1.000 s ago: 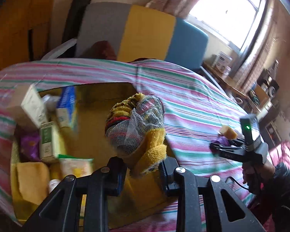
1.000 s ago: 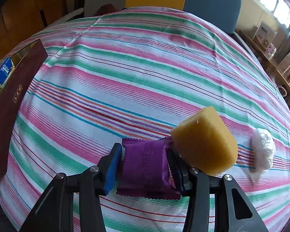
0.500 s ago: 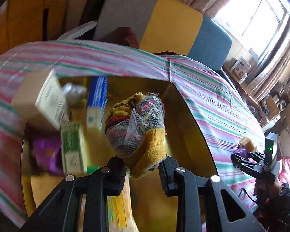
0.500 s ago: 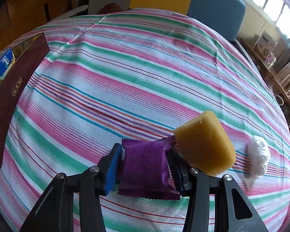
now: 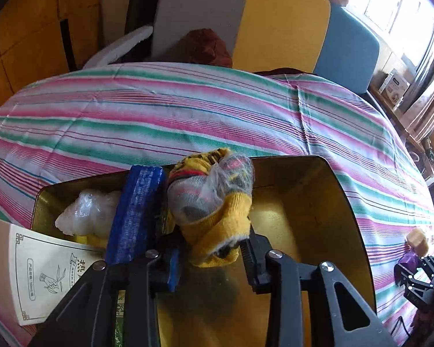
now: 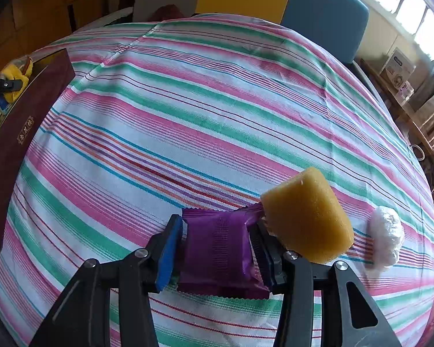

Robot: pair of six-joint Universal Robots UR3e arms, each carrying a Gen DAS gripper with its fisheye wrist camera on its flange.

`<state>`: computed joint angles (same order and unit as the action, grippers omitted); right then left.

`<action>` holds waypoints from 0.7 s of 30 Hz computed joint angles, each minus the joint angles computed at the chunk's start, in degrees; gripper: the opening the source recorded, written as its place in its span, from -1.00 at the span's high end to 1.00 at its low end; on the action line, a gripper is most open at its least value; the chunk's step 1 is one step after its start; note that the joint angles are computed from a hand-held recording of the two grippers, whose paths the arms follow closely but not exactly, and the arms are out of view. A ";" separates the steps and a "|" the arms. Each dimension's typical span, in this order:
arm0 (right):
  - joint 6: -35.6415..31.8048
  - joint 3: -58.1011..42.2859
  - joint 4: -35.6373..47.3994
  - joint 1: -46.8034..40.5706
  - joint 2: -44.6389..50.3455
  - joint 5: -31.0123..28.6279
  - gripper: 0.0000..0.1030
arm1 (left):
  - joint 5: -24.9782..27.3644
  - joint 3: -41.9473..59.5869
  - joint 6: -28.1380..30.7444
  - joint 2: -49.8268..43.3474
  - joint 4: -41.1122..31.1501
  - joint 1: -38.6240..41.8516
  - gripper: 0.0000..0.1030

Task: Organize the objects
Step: 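Carry the yellow glove into the gold tray and open the left gripper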

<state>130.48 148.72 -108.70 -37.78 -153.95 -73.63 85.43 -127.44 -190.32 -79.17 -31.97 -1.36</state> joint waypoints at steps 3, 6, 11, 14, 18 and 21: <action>0.45 0.02 -0.36 0.09 0.08 -0.24 -0.01 | -0.98 -0.54 0.61 2.43 -2.54 1.18 0.26; 0.96 -0.14 0.13 0.13 -0.13 -0.30 -0.04 | -1.25 -2.61 0.12 6.61 -4.17 1.63 0.24; 0.99 -0.34 0.61 0.08 -0.27 -0.30 -0.05 | -1.01 -5.46 0.33 13.94 -7.17 2.43 0.22; 0.71 -0.30 0.55 0.00 -0.52 -0.37 -0.05 | 1.11 -5.99 0.97 14.21 -7.13 1.23 0.22; 1.04 0.02 -0.46 0.57 -0.53 -0.83 -0.05 | 1.14 -7.00 1.82 14.17 -4.95 0.36 0.34; 1.48 0.32 -1.93 1.22 0.25 -1.23 -0.05 | 2.31 -5.72 1.30 10.40 -2.39 -1.69 0.38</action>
